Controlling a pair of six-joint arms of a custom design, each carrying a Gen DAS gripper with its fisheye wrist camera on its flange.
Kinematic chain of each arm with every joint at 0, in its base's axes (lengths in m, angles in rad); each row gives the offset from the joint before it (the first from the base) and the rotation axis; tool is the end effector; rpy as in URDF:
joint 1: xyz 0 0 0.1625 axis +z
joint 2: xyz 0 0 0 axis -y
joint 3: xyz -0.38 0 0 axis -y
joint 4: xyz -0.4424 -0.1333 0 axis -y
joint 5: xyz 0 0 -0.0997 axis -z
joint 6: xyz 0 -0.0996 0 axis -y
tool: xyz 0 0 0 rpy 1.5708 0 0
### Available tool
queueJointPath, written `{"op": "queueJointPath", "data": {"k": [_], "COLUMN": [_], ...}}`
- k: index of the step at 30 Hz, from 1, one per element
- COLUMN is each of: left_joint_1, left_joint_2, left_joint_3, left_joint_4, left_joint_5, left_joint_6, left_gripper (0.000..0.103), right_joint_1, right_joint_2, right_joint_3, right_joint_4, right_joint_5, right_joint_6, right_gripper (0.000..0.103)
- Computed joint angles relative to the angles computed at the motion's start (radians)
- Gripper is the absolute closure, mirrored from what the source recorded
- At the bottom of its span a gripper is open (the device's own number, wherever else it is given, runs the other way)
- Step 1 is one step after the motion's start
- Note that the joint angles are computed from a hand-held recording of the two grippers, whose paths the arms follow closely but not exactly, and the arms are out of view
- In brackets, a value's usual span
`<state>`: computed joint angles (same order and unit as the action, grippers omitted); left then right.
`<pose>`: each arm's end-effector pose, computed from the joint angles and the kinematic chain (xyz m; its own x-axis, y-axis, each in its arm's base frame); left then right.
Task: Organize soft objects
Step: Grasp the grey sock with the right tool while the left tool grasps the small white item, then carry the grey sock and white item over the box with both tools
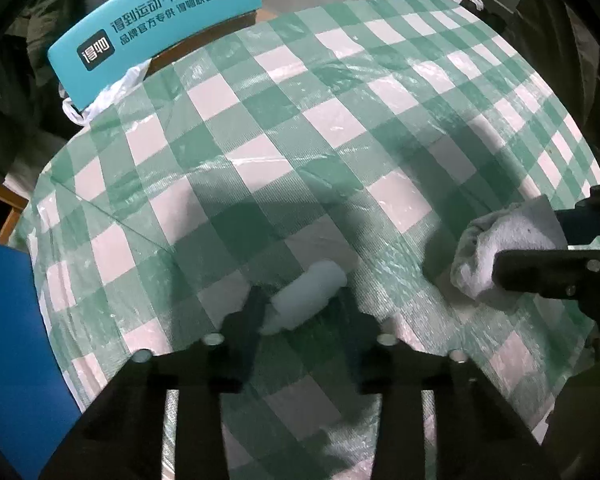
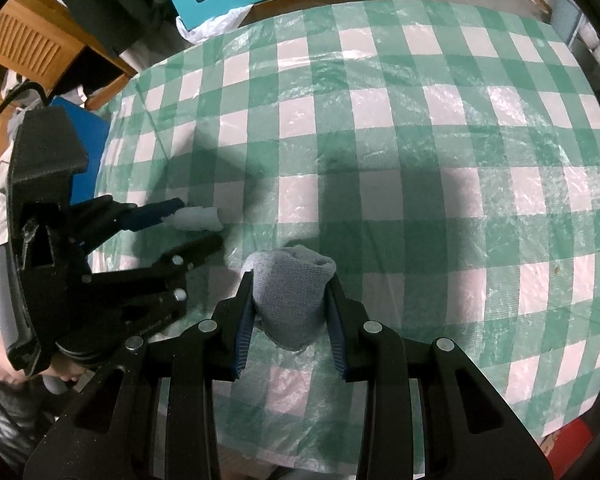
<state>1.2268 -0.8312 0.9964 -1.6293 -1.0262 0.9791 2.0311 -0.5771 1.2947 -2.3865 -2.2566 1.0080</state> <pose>-0.0899 -0.7991 0.2751 -0.1604 0.9668 -0.1989 0.8399 0.2396 0.4869 0.3999 -0.6484 0.0120 -0.7585 0.6003 0.2534 0.3738 0.7195 -0.5853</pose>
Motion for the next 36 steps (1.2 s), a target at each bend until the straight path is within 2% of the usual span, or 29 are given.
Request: {"op": "queueJointPath", "data": {"k": [5, 13, 24, 36], "left_joint_1": [0.001, 0.0, -0.008, -0.002], "left_joint_2": [0.014, 0.017, 0.001, 0.042], "left_joint_3": [-0.038, -0.08, -0.125, -0.268], "left_joint_4": [0.052, 0.111, 0.13, 0.167], "left_joint_5": [-0.022, -0.06, -0.106, -0.122], "left_joint_6": [-0.042, -0.073, -0.087, -0.112], "left_gripper": [0.091, 0.092, 0.092, 0.092], "right_joint_1": [-0.003, 0.006, 0.033, 0.069], "right_joint_2": [0.001, 0.01, 0.025, 0.07], "right_joint_3": [-0.002, -0.026, -0.08, -0.189], "right_joint_4": [0.007, 0.022, 0.067, 0.115], "right_joint_5": [0.002, -0.02, -0.071, -0.126], "right_joint_6": [-0.002, -0.012, -0.016, -0.052], "right_gripper": [0.071, 0.071, 0.071, 0.071]}}
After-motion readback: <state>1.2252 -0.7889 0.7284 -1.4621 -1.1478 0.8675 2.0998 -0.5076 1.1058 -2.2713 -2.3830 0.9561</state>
